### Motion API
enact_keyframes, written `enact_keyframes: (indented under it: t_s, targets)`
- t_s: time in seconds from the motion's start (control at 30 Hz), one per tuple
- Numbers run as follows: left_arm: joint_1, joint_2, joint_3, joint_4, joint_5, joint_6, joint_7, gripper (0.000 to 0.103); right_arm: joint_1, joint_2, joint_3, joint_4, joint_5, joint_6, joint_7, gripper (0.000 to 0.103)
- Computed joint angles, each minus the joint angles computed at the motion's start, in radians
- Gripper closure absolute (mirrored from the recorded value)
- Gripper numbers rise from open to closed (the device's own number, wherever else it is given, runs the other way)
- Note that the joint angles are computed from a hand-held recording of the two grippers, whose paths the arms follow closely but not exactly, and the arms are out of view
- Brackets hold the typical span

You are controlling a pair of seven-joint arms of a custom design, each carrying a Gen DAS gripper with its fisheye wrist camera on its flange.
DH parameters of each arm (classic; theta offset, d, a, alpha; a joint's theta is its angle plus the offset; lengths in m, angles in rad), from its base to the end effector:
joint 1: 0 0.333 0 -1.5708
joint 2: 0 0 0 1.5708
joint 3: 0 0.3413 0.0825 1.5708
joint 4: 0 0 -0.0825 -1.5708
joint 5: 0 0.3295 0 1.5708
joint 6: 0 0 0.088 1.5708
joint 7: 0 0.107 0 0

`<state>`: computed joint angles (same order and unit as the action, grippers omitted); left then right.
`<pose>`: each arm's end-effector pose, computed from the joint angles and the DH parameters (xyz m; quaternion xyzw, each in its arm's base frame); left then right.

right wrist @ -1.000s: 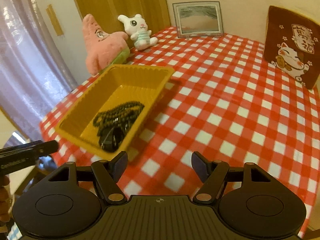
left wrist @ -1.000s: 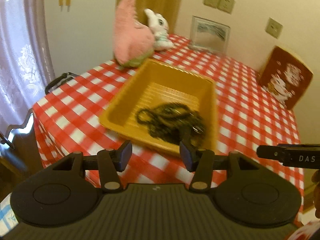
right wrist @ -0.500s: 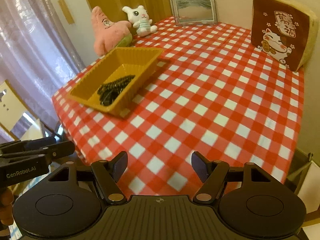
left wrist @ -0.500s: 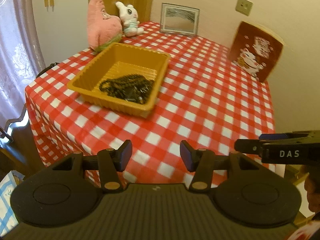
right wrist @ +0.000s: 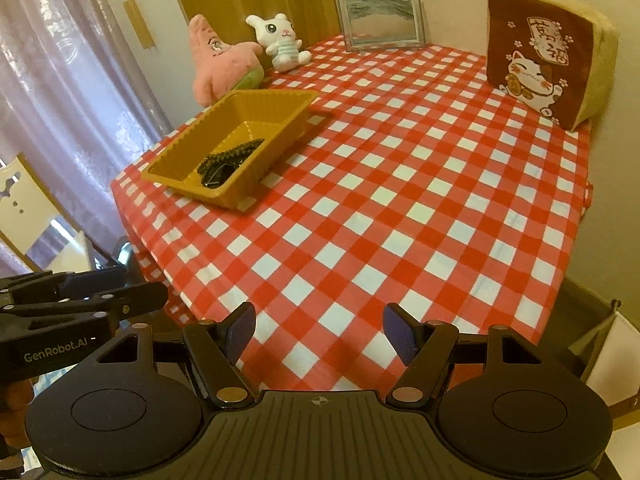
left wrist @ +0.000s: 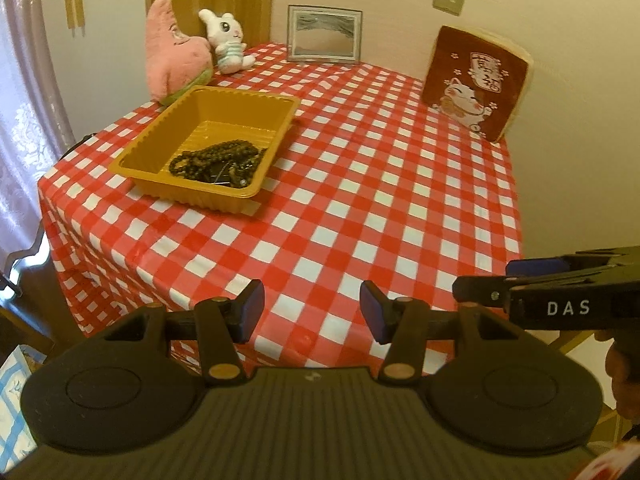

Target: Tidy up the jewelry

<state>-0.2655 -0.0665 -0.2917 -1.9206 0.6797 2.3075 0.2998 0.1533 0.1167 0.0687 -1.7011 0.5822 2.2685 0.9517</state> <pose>0.4514 -0.2722 0.6115 -0.7649 0.5307 -0.2457 0.2702 0.5712 0.1407 0.6082 -0.8243 0.4557 -0.0344 0.3342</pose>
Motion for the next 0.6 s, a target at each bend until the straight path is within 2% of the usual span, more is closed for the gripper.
enact_keyframes:
  t_s: [0.6]
  targets:
    - [-0.010, 0.011, 0.002, 0.011, 0.015, 0.012, 0.006, 0.053, -0.002, -0.004, -0.004, -0.003, 0.005, 0.002, -0.009, 0.033]
